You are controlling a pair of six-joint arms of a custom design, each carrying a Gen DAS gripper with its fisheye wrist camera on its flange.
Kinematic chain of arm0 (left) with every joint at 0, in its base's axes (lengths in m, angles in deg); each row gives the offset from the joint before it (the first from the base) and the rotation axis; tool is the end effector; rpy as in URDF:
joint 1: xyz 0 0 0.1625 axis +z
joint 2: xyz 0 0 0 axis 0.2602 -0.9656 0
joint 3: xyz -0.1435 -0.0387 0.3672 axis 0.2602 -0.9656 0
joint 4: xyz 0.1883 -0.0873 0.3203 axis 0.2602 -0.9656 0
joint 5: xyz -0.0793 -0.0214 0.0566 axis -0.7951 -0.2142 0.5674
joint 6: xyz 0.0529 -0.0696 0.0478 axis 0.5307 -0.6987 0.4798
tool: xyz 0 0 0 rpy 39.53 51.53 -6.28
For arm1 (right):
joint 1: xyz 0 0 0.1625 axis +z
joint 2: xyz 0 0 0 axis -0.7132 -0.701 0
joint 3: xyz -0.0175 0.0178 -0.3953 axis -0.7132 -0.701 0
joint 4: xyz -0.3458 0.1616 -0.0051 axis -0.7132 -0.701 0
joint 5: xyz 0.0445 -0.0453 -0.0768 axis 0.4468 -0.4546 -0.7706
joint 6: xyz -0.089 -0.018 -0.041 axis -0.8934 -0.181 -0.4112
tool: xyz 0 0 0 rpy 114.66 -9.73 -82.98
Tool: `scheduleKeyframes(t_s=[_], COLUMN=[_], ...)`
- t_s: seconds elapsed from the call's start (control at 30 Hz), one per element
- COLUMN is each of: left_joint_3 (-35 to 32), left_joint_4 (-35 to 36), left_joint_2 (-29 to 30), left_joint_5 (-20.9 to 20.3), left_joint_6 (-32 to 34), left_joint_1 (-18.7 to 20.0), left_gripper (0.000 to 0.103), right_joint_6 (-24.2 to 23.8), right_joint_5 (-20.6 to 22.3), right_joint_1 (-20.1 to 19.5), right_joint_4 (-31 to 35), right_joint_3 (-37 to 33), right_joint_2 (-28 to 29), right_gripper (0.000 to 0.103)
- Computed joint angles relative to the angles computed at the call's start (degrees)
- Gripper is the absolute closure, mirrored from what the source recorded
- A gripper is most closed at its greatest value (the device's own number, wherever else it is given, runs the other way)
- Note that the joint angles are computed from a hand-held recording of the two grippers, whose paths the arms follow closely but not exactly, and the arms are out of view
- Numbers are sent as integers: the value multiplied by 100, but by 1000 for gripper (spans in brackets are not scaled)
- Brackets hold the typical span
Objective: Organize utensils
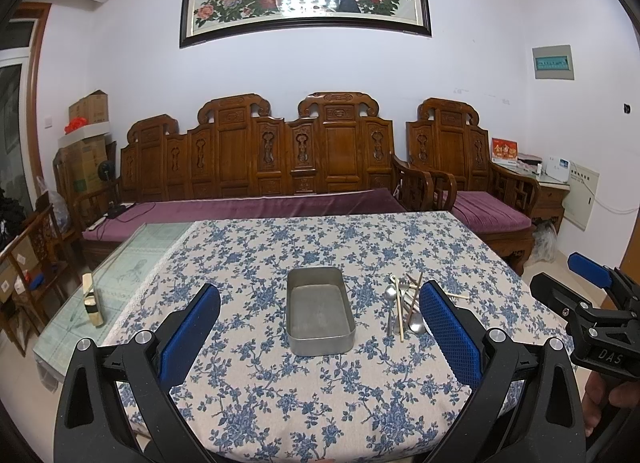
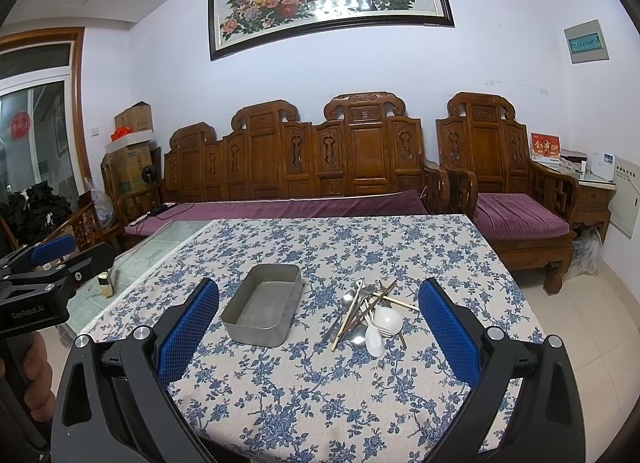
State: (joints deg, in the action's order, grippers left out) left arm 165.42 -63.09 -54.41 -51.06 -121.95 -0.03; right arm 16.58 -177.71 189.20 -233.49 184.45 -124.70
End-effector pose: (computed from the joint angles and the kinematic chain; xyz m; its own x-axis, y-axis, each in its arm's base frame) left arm -0.1672 -0.2825 0.4820 -0.6840 -0.0254 -0.7291 0.6605 0.4027 -0.6337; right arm 0.5230 -0.3098 0.1177 -0.7599 -0.2764 0.5884 -0.6475 0.4020 -0.6474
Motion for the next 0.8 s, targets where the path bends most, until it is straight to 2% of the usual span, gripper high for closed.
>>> scheduleKeyframes(t_s=[0.8], left_joint_3=[35], left_joint_4=[-182], left_joint_2=[0], left_joint_5=[8], left_joint_6=[166], left_joint_1=[35], left_gripper=[6], right_joint_6=[-14], right_joint_5=[5], right_joint_1=[-6], right_joint_4=[-21], right_joint_3=[20], right_joint_2=[-8], right_gripper=[3])
